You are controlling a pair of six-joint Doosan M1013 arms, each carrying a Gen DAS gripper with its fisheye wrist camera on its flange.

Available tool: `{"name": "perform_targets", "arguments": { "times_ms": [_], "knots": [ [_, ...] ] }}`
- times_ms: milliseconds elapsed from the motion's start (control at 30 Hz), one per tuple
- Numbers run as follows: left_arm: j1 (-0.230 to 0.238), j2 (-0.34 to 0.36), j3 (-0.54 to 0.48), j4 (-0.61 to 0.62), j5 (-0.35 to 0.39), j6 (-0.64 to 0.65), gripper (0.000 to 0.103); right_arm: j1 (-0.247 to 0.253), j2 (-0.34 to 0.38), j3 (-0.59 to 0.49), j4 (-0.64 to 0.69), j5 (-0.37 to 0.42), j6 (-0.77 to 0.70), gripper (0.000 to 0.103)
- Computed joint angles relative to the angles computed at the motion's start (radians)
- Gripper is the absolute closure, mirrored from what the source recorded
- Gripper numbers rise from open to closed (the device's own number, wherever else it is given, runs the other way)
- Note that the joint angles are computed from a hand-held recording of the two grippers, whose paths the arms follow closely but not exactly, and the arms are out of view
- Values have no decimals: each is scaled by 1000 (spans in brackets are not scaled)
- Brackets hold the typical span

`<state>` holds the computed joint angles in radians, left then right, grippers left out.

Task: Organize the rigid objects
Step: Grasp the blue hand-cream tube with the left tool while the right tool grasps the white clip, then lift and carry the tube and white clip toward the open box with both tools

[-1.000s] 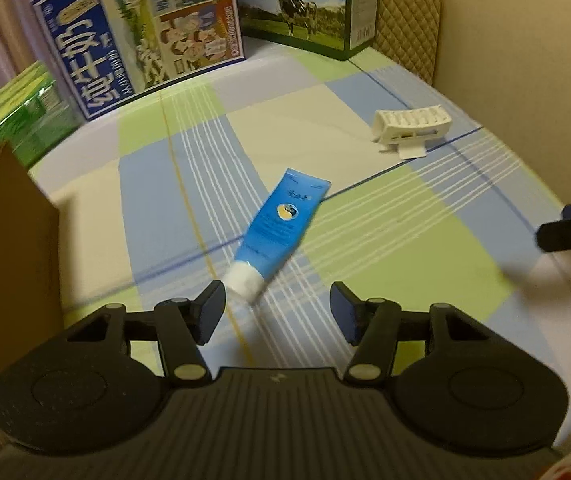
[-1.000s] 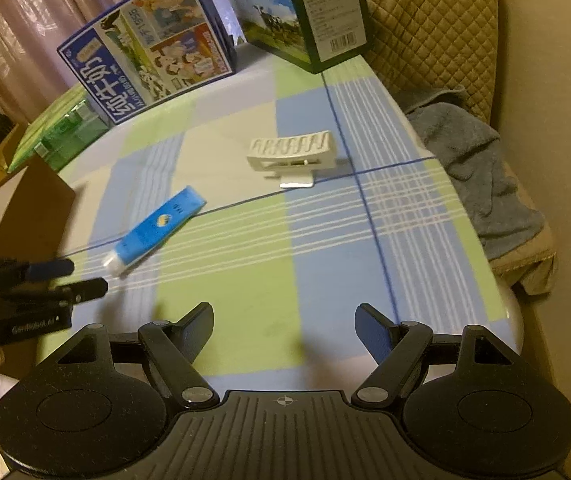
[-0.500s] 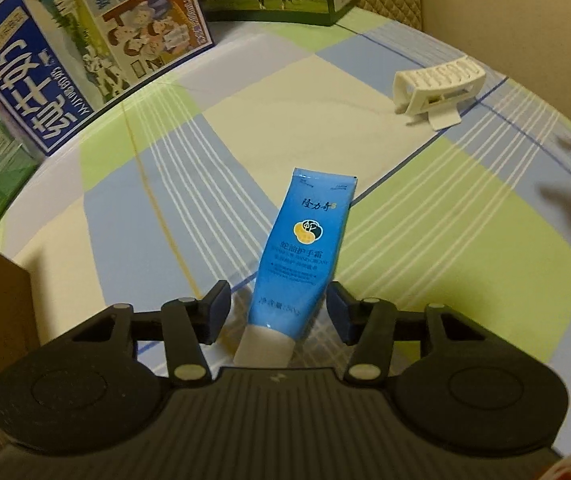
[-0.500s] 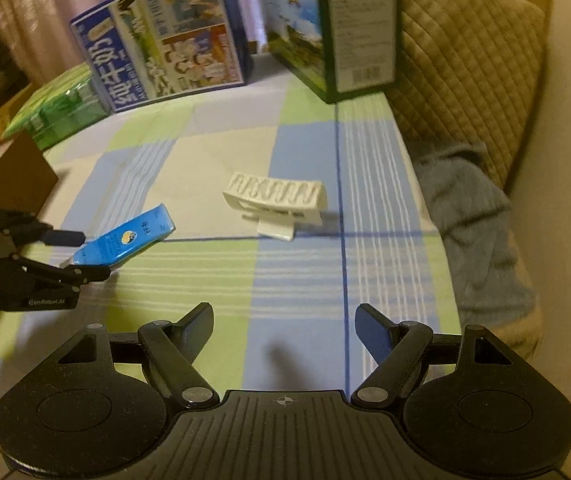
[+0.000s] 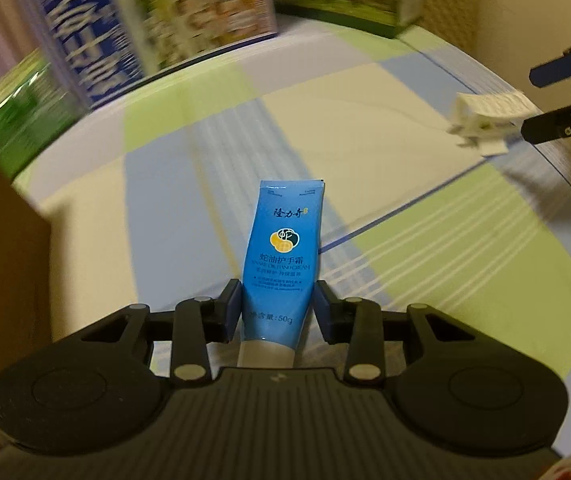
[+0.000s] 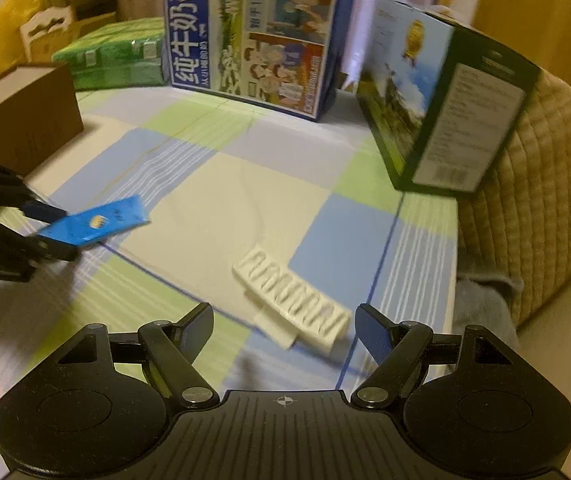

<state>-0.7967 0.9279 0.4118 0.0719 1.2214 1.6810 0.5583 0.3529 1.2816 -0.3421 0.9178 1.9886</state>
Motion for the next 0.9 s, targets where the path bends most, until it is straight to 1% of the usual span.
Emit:
{"name": "perform_targets", "arguments": {
  "times_ms": [133,200,267,300,333,433,467,533,700,800,900],
  "knots": [
    [7,-31,54,15,-13,-77,69,-18,28,-33,39,28,-108,28],
    [9,-51,88,25,-23,-115,69,-25,43,-51,62,56,-163,28],
    [8,-64,109,38,-24,-149,69,-27,50,-55,62,62,-200,29],
    [9,-69,118,40,-24,-161,69,-27,51,-55,62,62,-217,35],
    [10,-74,126,38,-24,-171,69,-28,54,-58,69,66,-237,46],
    [11,-91,154,32,-31,-188,69,-25,62,-66,63,85,-258,63],
    [12,-96,162,30,-32,-191,69,-24,62,-65,65,86,-264,66],
    [13,-104,175,26,-33,-199,69,-25,61,-66,91,94,-278,78],
    [14,-125,208,21,-40,-221,69,-15,55,-71,170,110,-262,78],
    [13,-142,237,19,-49,-229,69,10,57,-75,171,126,-218,78],
    [12,-162,271,14,-54,-236,69,45,55,-73,158,127,-170,78]
  ]
}}
